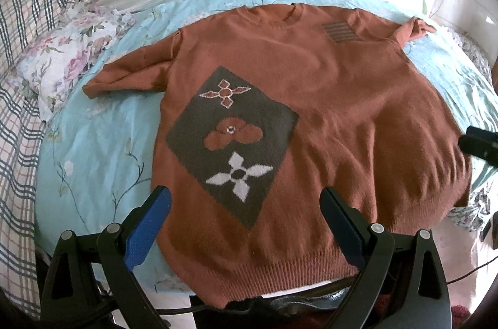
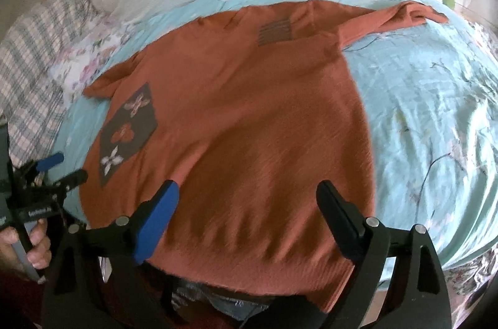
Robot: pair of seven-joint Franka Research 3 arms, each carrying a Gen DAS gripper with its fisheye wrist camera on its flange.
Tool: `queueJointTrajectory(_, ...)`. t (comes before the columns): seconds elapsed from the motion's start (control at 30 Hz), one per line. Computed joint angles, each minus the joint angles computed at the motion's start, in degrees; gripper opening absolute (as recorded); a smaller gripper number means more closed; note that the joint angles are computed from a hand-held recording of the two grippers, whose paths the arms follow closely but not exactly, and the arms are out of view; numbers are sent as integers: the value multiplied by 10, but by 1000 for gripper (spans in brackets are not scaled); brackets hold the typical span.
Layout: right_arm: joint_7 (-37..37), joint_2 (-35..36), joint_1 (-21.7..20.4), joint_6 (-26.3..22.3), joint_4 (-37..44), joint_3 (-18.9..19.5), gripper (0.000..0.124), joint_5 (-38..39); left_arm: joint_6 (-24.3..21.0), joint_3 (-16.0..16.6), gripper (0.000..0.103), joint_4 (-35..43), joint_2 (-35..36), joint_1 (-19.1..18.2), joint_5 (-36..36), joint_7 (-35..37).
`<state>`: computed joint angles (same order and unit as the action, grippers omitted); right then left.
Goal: Fold small clothes
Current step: 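Grasp the sweater sleeve cuff with the right gripper and lift it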
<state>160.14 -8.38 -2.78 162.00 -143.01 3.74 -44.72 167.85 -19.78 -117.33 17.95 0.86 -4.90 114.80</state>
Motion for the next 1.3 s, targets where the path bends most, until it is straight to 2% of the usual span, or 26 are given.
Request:
queueJointTrajectory(0.03, 15, 2, -10, 17, -1, -4, 86, -15, -14, -11, 97, 8, 3, 8, -17, 9)
queueJointTrajectory(0.13, 5, -1, -26, 31, -1, -21, 83, -5, -10, 4, 97, 28, 20, -9, 3, -13)
queueJointTrajectory(0.23, -53, 14, -38, 75, 2, -49, 78, 69, -23, 21, 97, 53, 36, -27, 28, -40)
queueJointTrajectory(0.3, -73, 34, -52, 102, 18, -65, 74, 89, -25, 29, 97, 67, 46, -37, 47, -55)
queueJointTrajectory(0.37, -57, 46, -84, 104, 42, -63, 71, 56, -24, 50, 97, 81, 58, -58, 80, -80)
queueJointTrajectory(0.43, -35, 65, -101, 105, 74, -78, 68, 18, -36, 56, 97, 97, 68, -66, 100, -97)
queueJointTrajectory(0.53, -67, 105, -101, 124, 120, -115, 63, 60, -49, 52, 97, 129, 92, -68, 113, -110)
queueJointTrajectory(0.63, -72, 149, -96, 128, 176, -151, 59, 68, -66, 53, 97, 157, 111, -74, 124, -124)
queueJointTrajectory(0.8, -158, 223, -131, 132, 267, -159, 55, 191, -93, 50, 97, 203, 142, -82, 134, -134)
queueJointTrajectory(0.87, -184, 254, -148, 122, 310, -159, 54, 238, -102, 51, 97, 221, 155, -87, 137, -136)
queueJointTrajectory(0.97, -185, 298, -130, 88, 381, -200, 54, 257, -117, 55, 97, 252, 177, -97, 143, -142)
queueJointTrajectory(1.07, -203, 347, -134, 46, 459, -218, 54, 294, -134, 58, 97, 283, 199, -105, 147, -149)
queueJointTrajectory(1.2, -242, 427, -152, -42, 583, -221, 54, 356, -161, 54, 97, 329, 231, -112, 140, -155)
queueJointTrajectory(1.3, -261, 489, -140, -151, 678, -251, 54, 356, -176, 58, 97, 351, 246, -121, 144, -156)
